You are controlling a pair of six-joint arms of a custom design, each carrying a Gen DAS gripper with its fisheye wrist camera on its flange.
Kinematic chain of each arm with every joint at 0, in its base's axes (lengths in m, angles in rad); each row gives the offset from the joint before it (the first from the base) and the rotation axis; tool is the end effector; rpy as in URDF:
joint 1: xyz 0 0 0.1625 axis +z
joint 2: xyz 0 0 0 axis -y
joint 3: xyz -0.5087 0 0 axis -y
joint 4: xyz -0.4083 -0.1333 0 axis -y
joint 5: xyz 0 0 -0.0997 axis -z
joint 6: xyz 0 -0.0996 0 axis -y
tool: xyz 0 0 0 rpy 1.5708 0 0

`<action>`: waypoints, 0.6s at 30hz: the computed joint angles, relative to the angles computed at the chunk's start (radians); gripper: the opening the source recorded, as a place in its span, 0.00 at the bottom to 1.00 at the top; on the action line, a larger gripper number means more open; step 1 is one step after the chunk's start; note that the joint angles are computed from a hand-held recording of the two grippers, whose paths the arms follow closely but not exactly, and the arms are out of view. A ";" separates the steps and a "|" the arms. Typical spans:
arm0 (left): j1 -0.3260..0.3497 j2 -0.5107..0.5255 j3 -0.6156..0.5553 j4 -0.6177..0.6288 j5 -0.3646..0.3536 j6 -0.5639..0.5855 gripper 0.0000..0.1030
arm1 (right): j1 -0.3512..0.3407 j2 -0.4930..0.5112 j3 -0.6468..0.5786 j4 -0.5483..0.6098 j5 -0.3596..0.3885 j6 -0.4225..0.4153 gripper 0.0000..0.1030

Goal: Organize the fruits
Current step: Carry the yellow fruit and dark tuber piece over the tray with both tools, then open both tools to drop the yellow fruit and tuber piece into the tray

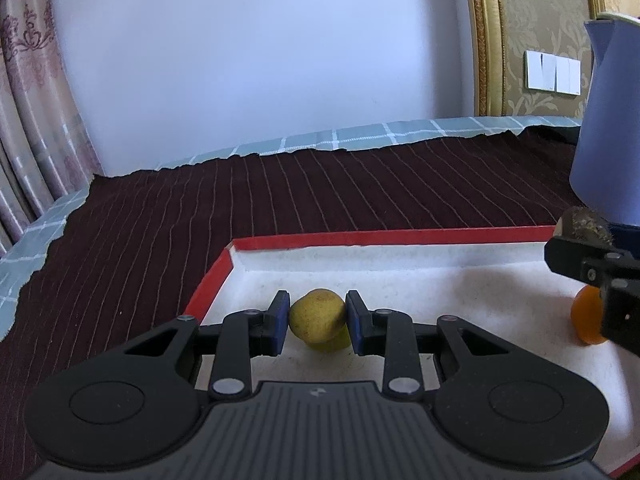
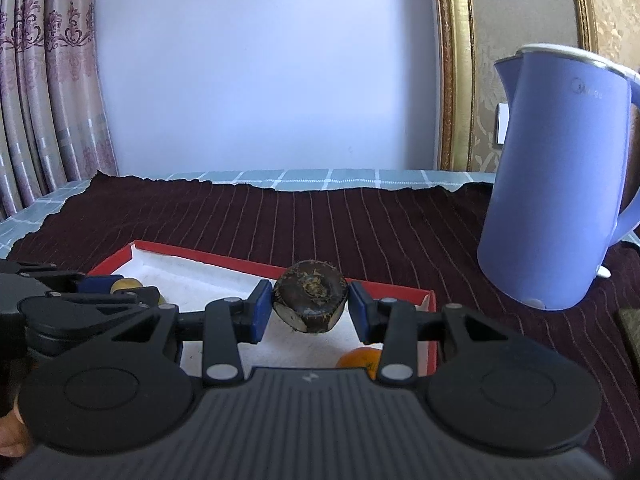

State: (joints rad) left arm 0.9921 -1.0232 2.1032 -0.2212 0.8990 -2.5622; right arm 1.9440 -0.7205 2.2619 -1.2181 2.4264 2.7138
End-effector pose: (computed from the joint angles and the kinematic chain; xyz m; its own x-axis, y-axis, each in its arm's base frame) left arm -0.0732 -0.4691 0.1126 -0.5077 0.4204 -0.7520 0.8270 0.4824 -0.2887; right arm 0.2089 -0.3741 -0.0253 -0.7450 0.2662 0.6116 -0.4670 0.4465 -0.7632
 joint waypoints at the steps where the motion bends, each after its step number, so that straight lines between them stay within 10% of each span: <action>1: -0.003 0.005 -0.005 0.006 0.000 -0.005 0.29 | -0.002 -0.001 -0.001 0.005 -0.001 0.002 0.38; 18: -0.016 0.055 -0.042 0.003 -0.013 -0.001 0.29 | -0.031 -0.002 -0.028 0.046 0.024 0.002 0.38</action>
State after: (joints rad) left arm 0.9759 -0.9678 2.0617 -0.2185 0.8859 -2.5631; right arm 1.9130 -0.7230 2.2337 -1.1722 2.4500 2.7161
